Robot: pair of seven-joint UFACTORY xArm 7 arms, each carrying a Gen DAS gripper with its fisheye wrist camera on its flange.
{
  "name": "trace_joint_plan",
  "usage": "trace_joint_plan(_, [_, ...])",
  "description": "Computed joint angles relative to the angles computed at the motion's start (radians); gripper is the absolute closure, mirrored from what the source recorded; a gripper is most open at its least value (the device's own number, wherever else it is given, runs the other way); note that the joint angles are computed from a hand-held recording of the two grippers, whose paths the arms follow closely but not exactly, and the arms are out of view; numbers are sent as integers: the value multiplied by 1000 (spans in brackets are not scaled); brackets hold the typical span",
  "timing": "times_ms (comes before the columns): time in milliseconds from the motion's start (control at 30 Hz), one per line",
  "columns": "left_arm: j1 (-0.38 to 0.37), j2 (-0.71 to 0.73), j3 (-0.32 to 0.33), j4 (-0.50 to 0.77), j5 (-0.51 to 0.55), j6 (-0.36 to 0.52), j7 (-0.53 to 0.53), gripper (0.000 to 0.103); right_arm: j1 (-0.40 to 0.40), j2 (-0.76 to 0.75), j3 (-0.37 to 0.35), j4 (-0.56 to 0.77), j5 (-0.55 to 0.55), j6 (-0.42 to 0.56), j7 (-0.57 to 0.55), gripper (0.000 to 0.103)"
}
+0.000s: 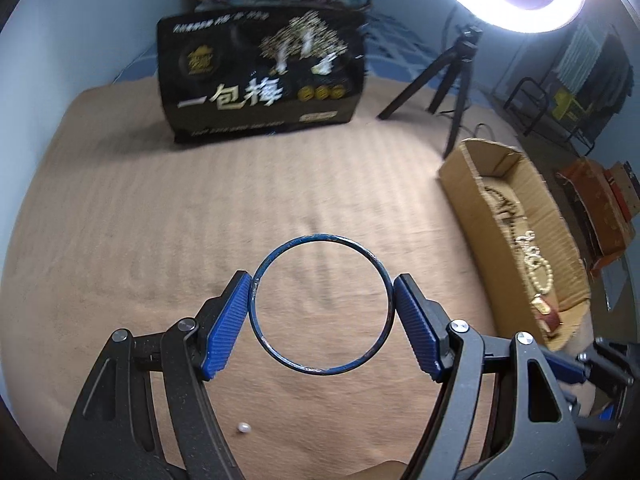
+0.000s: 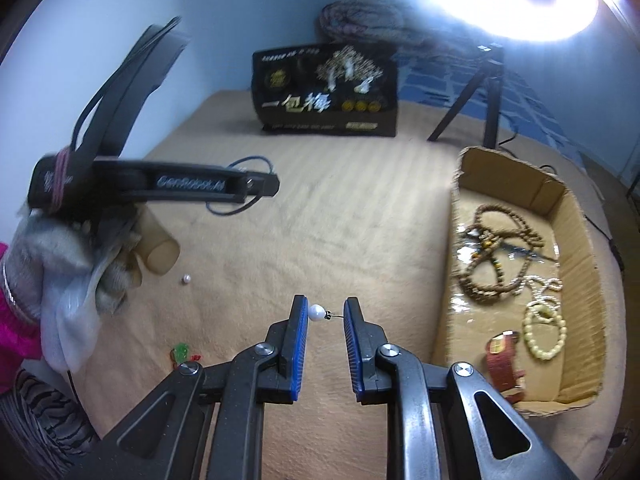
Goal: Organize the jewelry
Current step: 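Carry the bangle with the left tool while the right tool carries the earring into the box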
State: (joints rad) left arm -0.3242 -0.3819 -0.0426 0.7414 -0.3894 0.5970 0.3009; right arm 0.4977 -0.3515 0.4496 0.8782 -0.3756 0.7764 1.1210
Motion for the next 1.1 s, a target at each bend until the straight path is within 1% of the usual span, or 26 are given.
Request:
trace_joint_plan(133, [-29,-32,-6,-3,-28,5,1,29,-12,-68,-13,-27,10,20,3,86])
trace_joint_plan(333, [-73,-60,-25,0,-49,4,-9,29,-53,-184,-25,-77,41,47,-7,86])
trace_joint_plan(533, [-118,-61,-42,14,-62,-12,-16,29,-96,-283,-27,-124,80,74,-21,86])
trace_joint_plan(800, [-171,-26,-68,47,-81,-33,-24,29,-149,-387,-41,-184,124,98,-51,86])
trace_joint_plan(1100, [-215,44,-96,94,-111,-54,-29,29,-175,-459,-60,-245,169,126,-87,86])
